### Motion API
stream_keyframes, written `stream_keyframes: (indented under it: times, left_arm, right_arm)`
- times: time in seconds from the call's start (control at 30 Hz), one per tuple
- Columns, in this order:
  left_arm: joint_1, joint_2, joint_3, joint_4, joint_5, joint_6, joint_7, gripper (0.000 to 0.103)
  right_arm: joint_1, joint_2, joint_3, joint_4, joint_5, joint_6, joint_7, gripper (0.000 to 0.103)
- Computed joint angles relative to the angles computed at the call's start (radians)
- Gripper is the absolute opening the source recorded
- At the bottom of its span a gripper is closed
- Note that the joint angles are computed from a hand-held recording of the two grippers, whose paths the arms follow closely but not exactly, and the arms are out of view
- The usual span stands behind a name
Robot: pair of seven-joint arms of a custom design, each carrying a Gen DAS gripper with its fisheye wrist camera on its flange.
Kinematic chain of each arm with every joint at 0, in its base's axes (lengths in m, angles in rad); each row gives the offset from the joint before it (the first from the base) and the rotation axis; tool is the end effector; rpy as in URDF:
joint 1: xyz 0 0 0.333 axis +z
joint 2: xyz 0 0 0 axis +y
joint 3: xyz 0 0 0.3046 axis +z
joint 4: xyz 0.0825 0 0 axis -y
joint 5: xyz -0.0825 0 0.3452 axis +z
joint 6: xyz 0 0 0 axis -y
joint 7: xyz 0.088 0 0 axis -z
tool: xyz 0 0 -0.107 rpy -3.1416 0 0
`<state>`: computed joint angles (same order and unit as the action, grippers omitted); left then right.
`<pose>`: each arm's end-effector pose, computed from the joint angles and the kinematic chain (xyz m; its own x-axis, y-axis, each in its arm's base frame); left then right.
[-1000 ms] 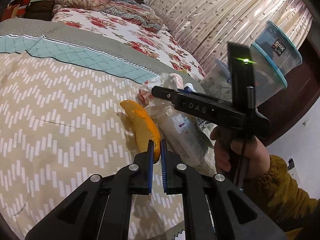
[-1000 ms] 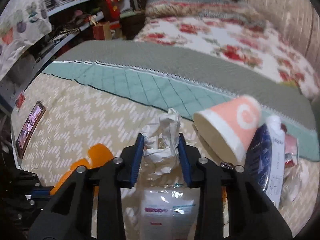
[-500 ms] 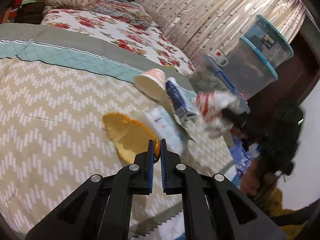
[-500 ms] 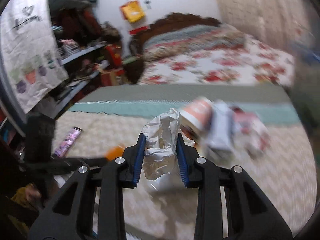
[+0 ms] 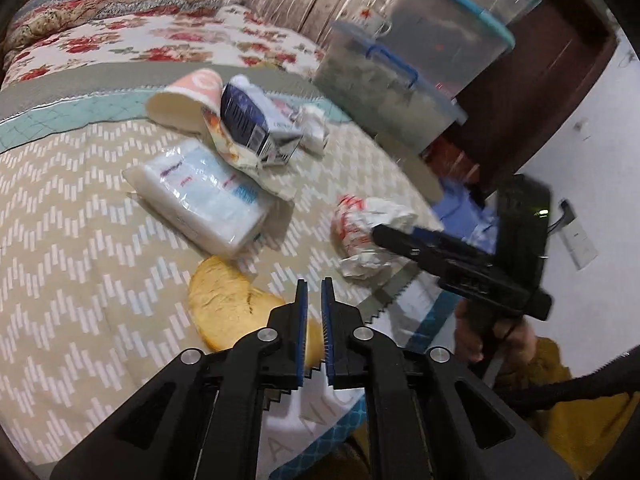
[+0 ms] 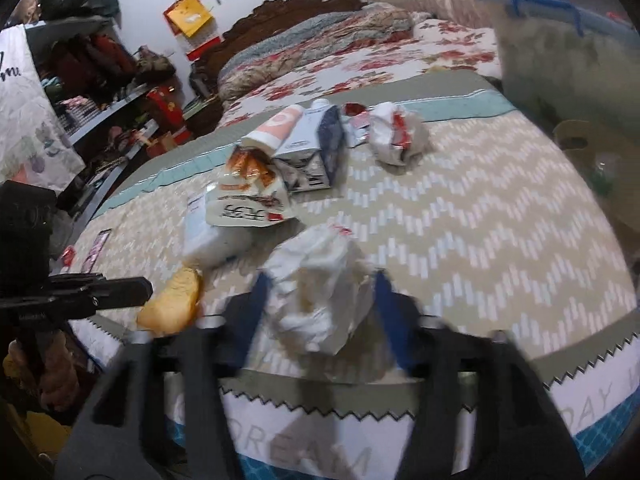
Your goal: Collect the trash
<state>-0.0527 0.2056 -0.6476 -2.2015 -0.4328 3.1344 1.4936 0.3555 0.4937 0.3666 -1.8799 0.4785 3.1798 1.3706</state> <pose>0.4639 -0.3236 0.4046 -0.2554 -0.8577 0.4462 -0.8405 -0.0311 -0.5410 0.5321 0.3695 0.3638 0.4229 -0.8351 -0.3517 -0.7478 -0.1025 -0.6559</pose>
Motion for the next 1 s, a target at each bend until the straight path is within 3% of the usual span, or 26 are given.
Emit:
stream_keyframes:
  times: [0.03, 0.1, 0.13, 0.33, 0.43, 0.53, 0.6, 0.67, 0.7, 0.73, 0.77, 0.8, 0.83, 0.93, 1.0]
  left_arm:
    - [-0.063, -0.004, 0.077, 0.005, 0.064, -0.016, -0.076, 0.034]
    - [-0.115, -0.020, 0.145, -0.012, 0.104, 0.004, -0.146, 0.055]
    - [-0.124, -0.033, 0.165, -0.027, 0.126, 0.021, -0.185, 0.056]
    - [-0.070, -0.058, 0.153, -0.060, 0.120, 0.010, -0.231, 0.061]
    - [-0.010, -0.042, 0.089, -0.053, 0.040, -0.012, -0.153, 0.066]
    - [-0.050, -0.028, 0.130, -0.044, 0.072, -0.037, -0.162, 0.066]
    - [-0.033, -0.013, 0.102, -0.038, 0.042, -0.040, -0.118, 0.063]
    - [-0.036, -0.002, 0.095, -0.034, 0.043, -0.043, -0.094, 0.035]
    - [-0.020, 0.008, 0.072, -0.026, 0.033, -0.056, -0.068, 0.008]
    - [0.008, 0.021, 0.030, -0.014, -0.030, -0.069, 0.004, 0.005]
    - [0.007, 0.024, 0.023, -0.011, -0.024, -0.063, 0.007, 0.005]
    - [-0.022, 0.019, 0.051, -0.010, 0.006, -0.062, -0.014, 0.004]
    - [-0.048, 0.015, 0.075, -0.001, 0.031, -0.067, -0.029, 0.004]
    - [-0.037, 0.031, 0.051, 0.039, -0.002, -0.070, 0.005, 0.004]
    - [-0.058, 0.055, 0.067, 0.088, 0.014, -0.084, -0.004, 0.004]
  right_arm:
    - [-0.020, -0.001, 0.025, -0.010, 0.017, 0.021, -0.017, 0.072]
    - [-0.083, 0.003, 0.095, -0.030, 0.016, 0.049, -0.036, 0.073]
    - [-0.089, 0.001, 0.101, -0.036, 0.013, 0.057, -0.036, 0.074]
    - [-0.172, 0.019, 0.185, -0.056, -0.016, 0.072, -0.042, 0.077]
    - [-0.171, 0.031, 0.186, -0.042, -0.030, 0.060, -0.037, 0.077]
    - [-0.150, 0.044, 0.168, -0.021, -0.039, 0.037, -0.037, 0.077]
    - [-0.131, 0.049, 0.151, -0.010, -0.037, 0.023, -0.038, 0.077]
    - [-0.101, 0.056, 0.119, 0.010, -0.037, 0.003, -0.037, 0.077]
    - [-0.089, 0.061, 0.107, 0.021, -0.037, -0.007, -0.039, 0.071]
    - [-0.079, 0.067, 0.099, 0.034, -0.039, -0.027, -0.047, 0.061]
    - [-0.074, 0.074, 0.095, 0.049, -0.042, -0.052, -0.060, 0.037]
    - [-0.097, 0.085, 0.125, 0.058, -0.029, -0.062, -0.090, 0.030]
    - [-0.109, 0.086, 0.143, 0.053, -0.010, -0.052, -0.111, 0.027]
    - [-0.122, 0.075, 0.156, 0.028, 0.028, 0.001, -0.143, 0.023]
    - [-0.184, 0.075, 0.210, 0.004, 0.056, 0.044, -0.155, 0.023]
